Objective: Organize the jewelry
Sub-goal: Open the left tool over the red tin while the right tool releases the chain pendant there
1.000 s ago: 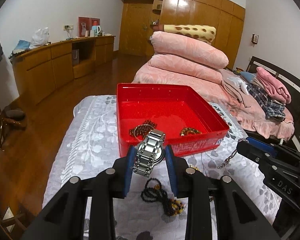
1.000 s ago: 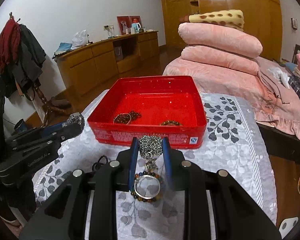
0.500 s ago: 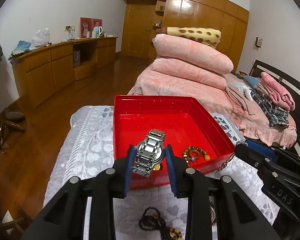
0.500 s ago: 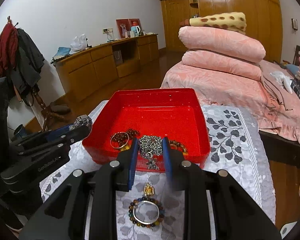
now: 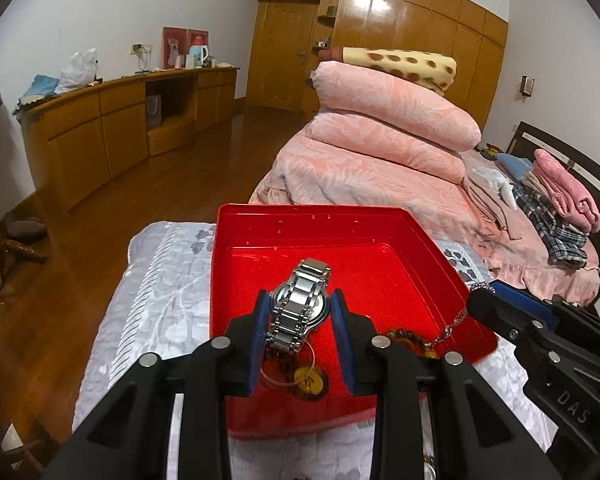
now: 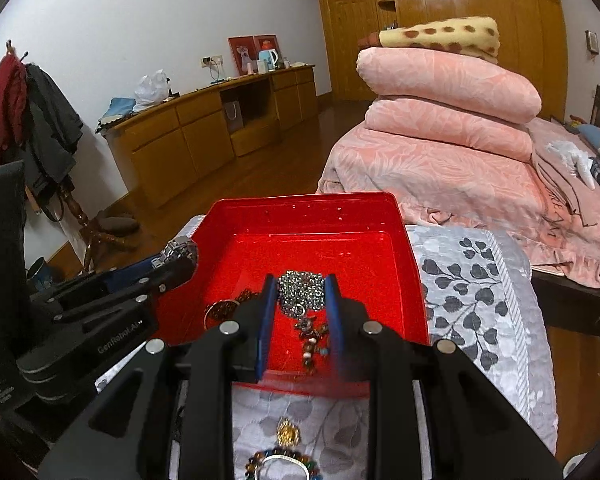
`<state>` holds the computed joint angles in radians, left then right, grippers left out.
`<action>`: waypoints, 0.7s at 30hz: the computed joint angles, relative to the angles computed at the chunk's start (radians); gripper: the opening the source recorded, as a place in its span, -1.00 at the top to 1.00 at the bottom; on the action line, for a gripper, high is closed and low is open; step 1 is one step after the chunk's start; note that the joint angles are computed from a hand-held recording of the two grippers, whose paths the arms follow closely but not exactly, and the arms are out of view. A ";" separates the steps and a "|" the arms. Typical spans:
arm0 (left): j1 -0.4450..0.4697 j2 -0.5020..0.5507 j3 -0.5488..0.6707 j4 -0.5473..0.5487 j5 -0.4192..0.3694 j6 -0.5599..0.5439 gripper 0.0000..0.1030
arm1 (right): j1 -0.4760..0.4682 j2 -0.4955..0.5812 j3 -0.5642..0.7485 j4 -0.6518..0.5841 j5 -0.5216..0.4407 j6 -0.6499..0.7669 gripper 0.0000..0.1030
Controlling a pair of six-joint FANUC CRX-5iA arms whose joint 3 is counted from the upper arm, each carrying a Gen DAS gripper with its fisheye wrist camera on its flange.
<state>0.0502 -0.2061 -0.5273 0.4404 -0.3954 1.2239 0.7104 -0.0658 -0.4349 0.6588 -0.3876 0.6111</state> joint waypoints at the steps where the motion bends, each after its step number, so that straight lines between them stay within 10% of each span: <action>1: 0.000 0.013 0.010 -0.007 -0.002 0.008 0.40 | -0.004 0.014 0.017 -0.027 -0.003 0.024 0.55; 10: -0.008 0.129 0.088 -0.041 -0.037 0.045 0.40 | -0.030 0.090 0.088 -0.123 -0.018 0.098 0.44; 21: 0.022 -0.037 -0.048 0.098 0.036 -0.097 -0.19 | -0.075 -0.025 -0.099 0.242 0.075 -0.256 -0.03</action>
<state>0.0720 -0.2429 -0.5752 0.5385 -0.3597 1.1265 0.6349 -0.0908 -0.5338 0.9012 -0.3127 0.3555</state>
